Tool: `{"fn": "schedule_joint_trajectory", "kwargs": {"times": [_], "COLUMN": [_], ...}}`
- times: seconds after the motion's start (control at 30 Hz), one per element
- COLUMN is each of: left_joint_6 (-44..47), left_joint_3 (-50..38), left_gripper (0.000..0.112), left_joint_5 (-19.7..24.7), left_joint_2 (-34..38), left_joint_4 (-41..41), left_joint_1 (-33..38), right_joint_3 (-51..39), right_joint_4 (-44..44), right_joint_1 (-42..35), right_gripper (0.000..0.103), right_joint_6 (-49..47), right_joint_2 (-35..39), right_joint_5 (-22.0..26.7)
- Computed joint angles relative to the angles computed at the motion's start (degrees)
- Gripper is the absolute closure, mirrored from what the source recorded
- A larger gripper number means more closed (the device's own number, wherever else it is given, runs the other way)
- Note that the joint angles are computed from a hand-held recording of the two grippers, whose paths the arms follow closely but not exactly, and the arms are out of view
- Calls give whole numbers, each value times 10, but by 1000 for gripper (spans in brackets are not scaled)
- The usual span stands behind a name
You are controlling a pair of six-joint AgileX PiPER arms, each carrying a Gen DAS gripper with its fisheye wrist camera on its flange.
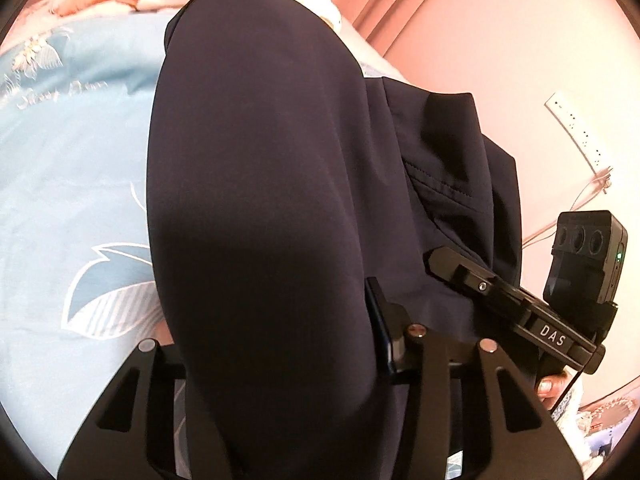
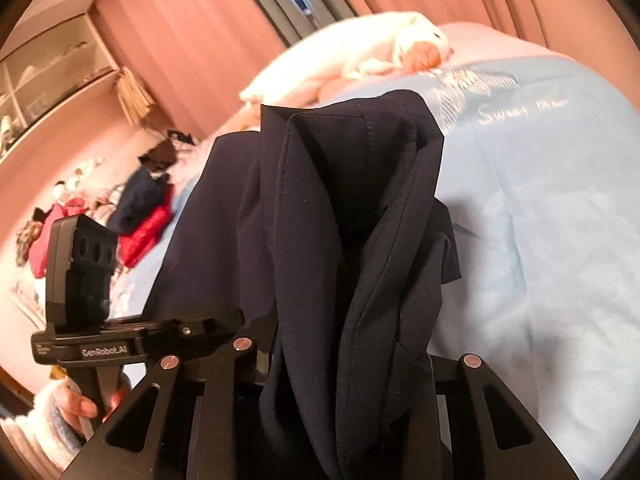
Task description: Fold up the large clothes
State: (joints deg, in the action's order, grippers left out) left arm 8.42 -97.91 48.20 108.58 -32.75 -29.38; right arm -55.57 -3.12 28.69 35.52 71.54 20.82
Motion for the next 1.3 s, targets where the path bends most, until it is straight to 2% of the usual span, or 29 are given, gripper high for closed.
{"fn": "schedule_joint_trajectory", "kwargs": {"times": [0.2,0.3,0.6,0.63,0.9,0.97,1.1,1.13,1.17,1.2,1.3], "left_joint_6": [-1,6,-2,14,43,37,28,31,56,76,52], "left_joint_3": [34,58,140,151,207,243,255,256,260,269,286], "left_gripper": [66,66,66,66,66,66,66,66,66,66,66], "left_joint_5": [7,12,2,10,13,7,2,6,29,29,33], "left_joint_2": [-53,-81,-151,-161,-184,-214,-216,-216,-231,-222,-235], "left_joint_4": [7,8,14,4,-17,-15,-7,-7,-11,-24,-5], "left_joint_1": [22,41,81,103,162,161,161,166,193,210,196], "right_joint_3": [-36,-69,-139,-154,-248,-260,-279,-283,-289,-294,-324], "right_joint_4": [-41,-47,-3,11,61,78,99,106,115,119,120], "right_joint_1": [35,49,80,81,97,97,97,95,91,90,89], "right_gripper": [71,71,71,71,71,71,71,71,71,71,71], "right_joint_6": [29,30,-14,-28,-78,-92,-109,-114,-124,-125,-117], "right_joint_2": [8,36,118,135,236,252,272,278,286,291,318], "right_joint_5": [10,13,2,2,15,14,22,24,28,31,50]}}
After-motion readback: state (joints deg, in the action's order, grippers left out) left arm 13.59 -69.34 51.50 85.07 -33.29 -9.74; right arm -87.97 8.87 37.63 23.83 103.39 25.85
